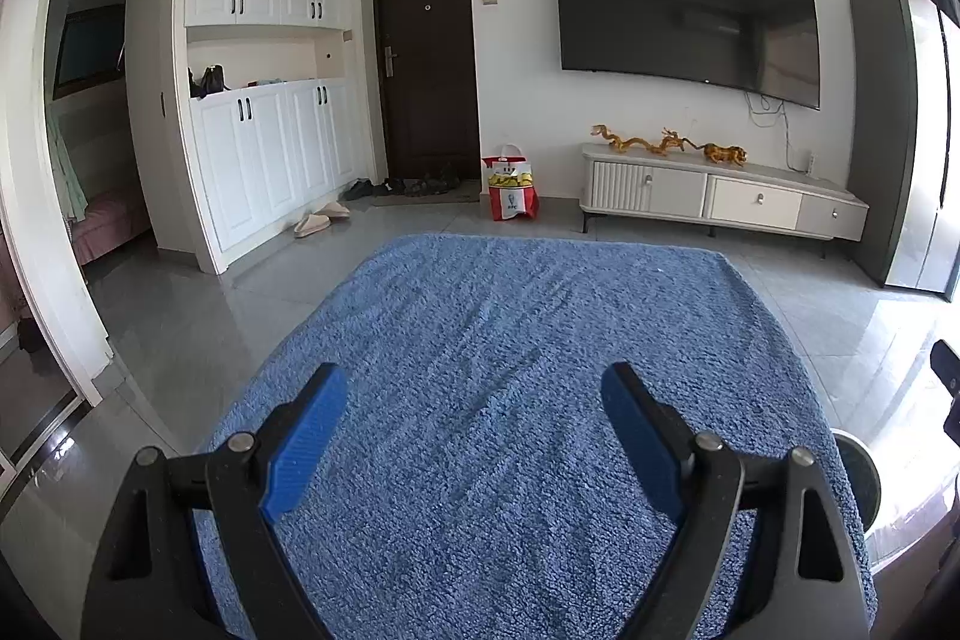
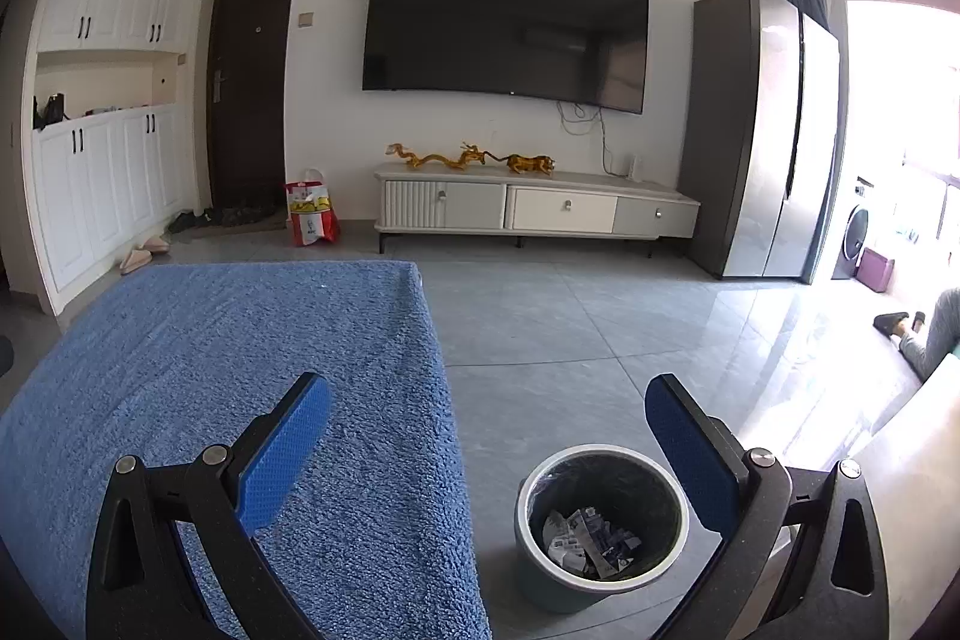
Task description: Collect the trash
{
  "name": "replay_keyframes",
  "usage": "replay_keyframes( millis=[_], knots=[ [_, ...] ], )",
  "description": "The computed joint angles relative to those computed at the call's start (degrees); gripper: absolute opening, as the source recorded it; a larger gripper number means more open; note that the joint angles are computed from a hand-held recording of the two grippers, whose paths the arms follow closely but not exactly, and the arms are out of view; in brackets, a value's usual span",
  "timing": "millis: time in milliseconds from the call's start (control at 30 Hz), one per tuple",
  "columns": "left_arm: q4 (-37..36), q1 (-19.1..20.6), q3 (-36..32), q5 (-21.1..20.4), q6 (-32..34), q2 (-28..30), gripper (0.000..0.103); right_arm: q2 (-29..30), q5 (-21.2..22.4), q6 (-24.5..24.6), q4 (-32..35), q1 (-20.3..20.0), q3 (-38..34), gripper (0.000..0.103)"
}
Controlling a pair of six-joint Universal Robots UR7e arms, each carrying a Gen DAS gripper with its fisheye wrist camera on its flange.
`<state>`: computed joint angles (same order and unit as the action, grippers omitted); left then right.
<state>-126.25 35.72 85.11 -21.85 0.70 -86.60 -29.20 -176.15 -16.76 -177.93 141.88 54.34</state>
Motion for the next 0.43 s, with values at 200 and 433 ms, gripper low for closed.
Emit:
replay_keyframes(
  millis=[200, 433],
  knots=[
    [-0.55, -0.17, 0.21, 0.10, 0.30, -0.01, 0.087, -0.34, -0.04, 0.88, 0.07, -0.03, 0.69, 0.103],
    [0.12, -0.24, 0.29, -0.38, -0.03, -0.18, 0.087, -0.57, 0.05, 0.95, 0.06, -0.07, 1.02, 0.103]
  ],
)
